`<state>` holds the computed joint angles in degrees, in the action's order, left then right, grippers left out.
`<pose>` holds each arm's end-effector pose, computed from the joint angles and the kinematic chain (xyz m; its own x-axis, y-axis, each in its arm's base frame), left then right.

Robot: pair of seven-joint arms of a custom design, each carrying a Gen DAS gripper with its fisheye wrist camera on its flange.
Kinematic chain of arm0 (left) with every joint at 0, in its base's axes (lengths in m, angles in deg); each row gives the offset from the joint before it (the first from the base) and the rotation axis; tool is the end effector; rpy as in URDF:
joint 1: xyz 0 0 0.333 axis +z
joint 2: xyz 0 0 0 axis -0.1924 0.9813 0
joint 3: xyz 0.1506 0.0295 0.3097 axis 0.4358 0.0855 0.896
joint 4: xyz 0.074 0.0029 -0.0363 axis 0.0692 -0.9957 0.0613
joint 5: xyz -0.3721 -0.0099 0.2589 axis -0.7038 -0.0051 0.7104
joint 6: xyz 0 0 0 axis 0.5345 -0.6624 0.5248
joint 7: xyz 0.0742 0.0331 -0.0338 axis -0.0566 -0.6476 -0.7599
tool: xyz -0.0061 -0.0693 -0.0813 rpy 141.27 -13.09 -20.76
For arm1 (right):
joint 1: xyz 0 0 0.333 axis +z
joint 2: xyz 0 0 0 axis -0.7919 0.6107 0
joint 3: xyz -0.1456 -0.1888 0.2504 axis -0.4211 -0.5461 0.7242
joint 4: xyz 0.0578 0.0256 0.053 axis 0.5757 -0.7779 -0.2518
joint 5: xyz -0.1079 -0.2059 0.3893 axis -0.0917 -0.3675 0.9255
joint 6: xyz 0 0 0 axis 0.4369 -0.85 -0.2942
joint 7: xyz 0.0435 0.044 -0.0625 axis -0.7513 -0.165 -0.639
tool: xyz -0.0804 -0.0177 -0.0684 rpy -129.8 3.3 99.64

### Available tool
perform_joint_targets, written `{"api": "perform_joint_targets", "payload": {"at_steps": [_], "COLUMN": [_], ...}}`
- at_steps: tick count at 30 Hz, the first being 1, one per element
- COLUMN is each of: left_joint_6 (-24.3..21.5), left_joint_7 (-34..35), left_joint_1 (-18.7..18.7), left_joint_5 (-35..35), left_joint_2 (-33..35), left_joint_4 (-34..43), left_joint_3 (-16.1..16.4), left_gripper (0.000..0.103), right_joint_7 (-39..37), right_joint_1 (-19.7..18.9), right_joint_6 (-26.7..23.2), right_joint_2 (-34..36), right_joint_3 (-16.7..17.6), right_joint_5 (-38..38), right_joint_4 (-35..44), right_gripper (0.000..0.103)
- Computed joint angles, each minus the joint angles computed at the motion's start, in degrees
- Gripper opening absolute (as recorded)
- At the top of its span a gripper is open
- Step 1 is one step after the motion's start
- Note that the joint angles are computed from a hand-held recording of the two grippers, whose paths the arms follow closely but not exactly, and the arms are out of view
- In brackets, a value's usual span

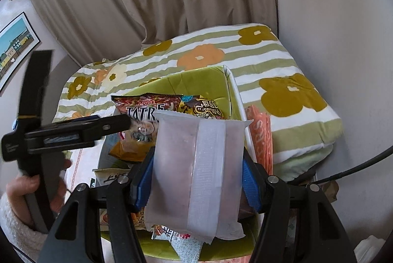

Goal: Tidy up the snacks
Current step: 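Lower the white pouch into the box and open the right tool, then grasp the dark green cracker packet with left tool while right tool grasps the wrapped waffle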

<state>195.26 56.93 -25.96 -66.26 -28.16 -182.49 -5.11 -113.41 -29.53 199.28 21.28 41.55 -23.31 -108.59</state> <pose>0.5664 -0.3076 0.5475 -0.6510 -0.7367 0.1829 -0.7113 0.5081 -0.4857 0.3763 0.3624 0.5341 -0.4003 -0.8683 -0.2928 -0.6399 0.4936 -0.5890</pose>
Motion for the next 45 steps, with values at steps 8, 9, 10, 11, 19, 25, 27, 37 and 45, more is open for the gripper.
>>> {"api": "perform_joint_targets", "payload": {"at_steps": [8, 9, 10, 11, 19, 25, 27, 37, 45], "left_joint_6": [2.76, 2.58, 2.49, 2.33, 1.90, 2.84, 3.13, 5.82, 5.96], "left_joint_7": [1.27, 1.43, 1.49, 1.49, 1.52, 2.24, 2.22, 0.31, 1.99], "left_joint_1": [0.28, 0.26, 0.28, 0.34, 0.99, 0.89, 0.89, 2.43, 6.03], "left_joint_5": [0.70, 0.48, 0.37, 0.42, 0.82, -0.32, -0.32, 1.90, 2.00], "left_joint_2": [-5.64, -6.10, -6.47, -6.80, -9.68, -13.34, -14.55, -23.43, -25.15], "left_joint_4": [-4.63, -4.88, -5.11, -5.28, -7.67, -11.00, -11.99, -19.71, -21.53], "left_joint_3": [1.37, 1.63, 1.84, 2.05, 3.35, 4.49, 4.80, 7.58, 12.81], "left_gripper": [0.102, 0.102, 0.102, 0.102, 0.102, 0.102, 0.102, 0.102, 0.102], "right_joint_7": [-1.09, -1.60, -2.02, -2.20, 1.80, 2.87, 2.94, 1.41, -0.11], "right_joint_1": [0.20, 0.29, 0.36, 0.44, 0.85, 2.68, 2.88, 3.81, 7.00], "right_joint_6": [-0.89, -1.16, -1.47, -1.63, -5.66, -6.68, -6.44, -3.08, -3.59], "right_joint_2": [1.23, 1.70, 2.23, 2.66, 3.61, 2.67, 2.43, 5.09, 13.79], "right_joint_3": [0.05, -0.09, -0.24, -0.40, 0.74, 0.80, 1.03, 2.18, 1.38], "right_joint_5": [-1.14, -1.05, -0.91, -0.80, -4.62, -5.28, -5.97, -11.18, -16.12], "right_joint_4": [1.99, 2.53, 3.12, 3.53, 5.63, 4.83, 4.94, 8.33, 17.32], "right_gripper": [0.058, 0.058, 0.058, 0.059, 0.103, 0.103, 0.103, 0.103, 0.103]}}
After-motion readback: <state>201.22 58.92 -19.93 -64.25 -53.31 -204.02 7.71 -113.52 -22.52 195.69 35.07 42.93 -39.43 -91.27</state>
